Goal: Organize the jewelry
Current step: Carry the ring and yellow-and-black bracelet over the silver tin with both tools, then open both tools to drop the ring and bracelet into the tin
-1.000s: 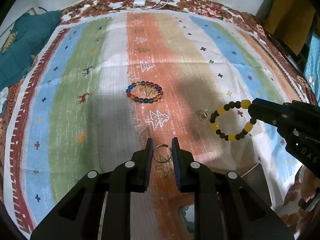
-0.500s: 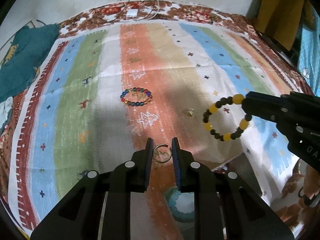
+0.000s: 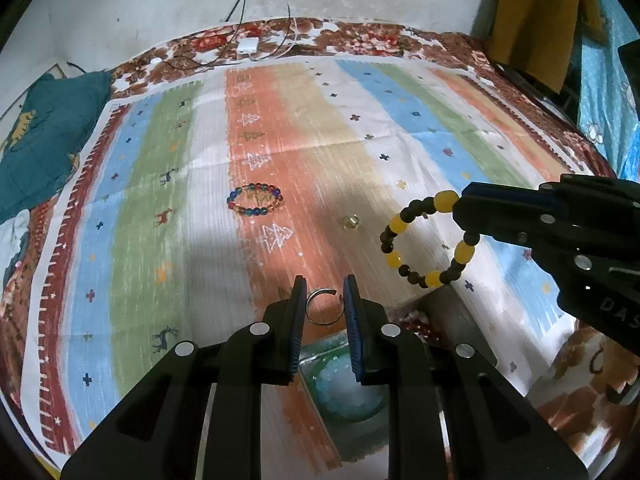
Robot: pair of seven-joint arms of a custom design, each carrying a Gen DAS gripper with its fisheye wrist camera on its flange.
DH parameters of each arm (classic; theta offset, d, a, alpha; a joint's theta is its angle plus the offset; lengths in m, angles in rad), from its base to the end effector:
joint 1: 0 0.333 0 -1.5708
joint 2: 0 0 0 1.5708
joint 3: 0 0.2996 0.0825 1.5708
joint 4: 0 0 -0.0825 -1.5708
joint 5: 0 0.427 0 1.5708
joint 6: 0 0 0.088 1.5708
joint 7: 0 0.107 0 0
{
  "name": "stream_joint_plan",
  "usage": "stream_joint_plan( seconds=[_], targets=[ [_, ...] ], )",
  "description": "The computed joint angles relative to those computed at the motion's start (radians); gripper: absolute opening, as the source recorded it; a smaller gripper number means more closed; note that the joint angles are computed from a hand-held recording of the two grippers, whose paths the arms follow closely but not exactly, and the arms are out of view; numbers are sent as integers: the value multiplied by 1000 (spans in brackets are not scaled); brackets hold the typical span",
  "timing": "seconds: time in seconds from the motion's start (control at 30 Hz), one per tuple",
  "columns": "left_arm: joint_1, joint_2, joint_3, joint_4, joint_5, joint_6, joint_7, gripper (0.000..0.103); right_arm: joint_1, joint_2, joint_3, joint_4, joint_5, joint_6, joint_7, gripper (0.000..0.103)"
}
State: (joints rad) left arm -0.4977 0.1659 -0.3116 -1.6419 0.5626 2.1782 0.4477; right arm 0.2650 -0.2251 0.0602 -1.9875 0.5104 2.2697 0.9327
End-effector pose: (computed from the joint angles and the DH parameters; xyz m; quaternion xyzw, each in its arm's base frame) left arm 0.4971 -0.4734 0.5367 -0.7059 0.6444 -0.2213 0.1934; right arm 0.5430 0.1989 0.5951 -0.8629 0.3835 -0.0667 0.3222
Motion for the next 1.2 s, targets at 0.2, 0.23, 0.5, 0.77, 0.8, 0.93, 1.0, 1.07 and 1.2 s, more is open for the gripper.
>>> stream_joint_plan(
  seconds=[0.2, 0.23, 0.5, 0.77, 0.8, 0.93, 1.0, 1.07, 1.2],
  targets=[
    [-10, -9, -6, -9, 11, -1, -14, 18, -2, -38, -8, -35, 18, -19, -15, 10],
    [-12, -10, -8, -10, 13, -2, -15, 18, -3, -46, -9, -44, 21, -19, -16, 10],
    [-31, -18, -18, -20, 25, -15, -37, 18, -9, -100, -16, -106, 33, -50, -33, 10],
    [-28, -10, -23, -27, -29, 6, -15, 28, -15, -104, -21, -114, 46, -73, -26, 11],
    [-26, -1, -23, -20, -41, -2, 3, 41, -18, -99, -20, -111, 45, -71, -16, 20],
    [-30, -10, -13, -27, -8, -27, -41, 57, -33, -91, -11, -115, 22, -8, 25, 59],
    [-23, -25, -9, -42, -11, -33, -65, 57, -38, -82, -11, -111, 7, 6, 39, 59],
    [-17, -30, -9, -50, -15, -39, -76, 61, -39, -68, -11, -100, -3, 1, 51, 60],
    [-3, -51, -8, -75, -17, -27, -109, 70, -39, -47, -7, -86, -25, 12, 65, 65]
  ],
)
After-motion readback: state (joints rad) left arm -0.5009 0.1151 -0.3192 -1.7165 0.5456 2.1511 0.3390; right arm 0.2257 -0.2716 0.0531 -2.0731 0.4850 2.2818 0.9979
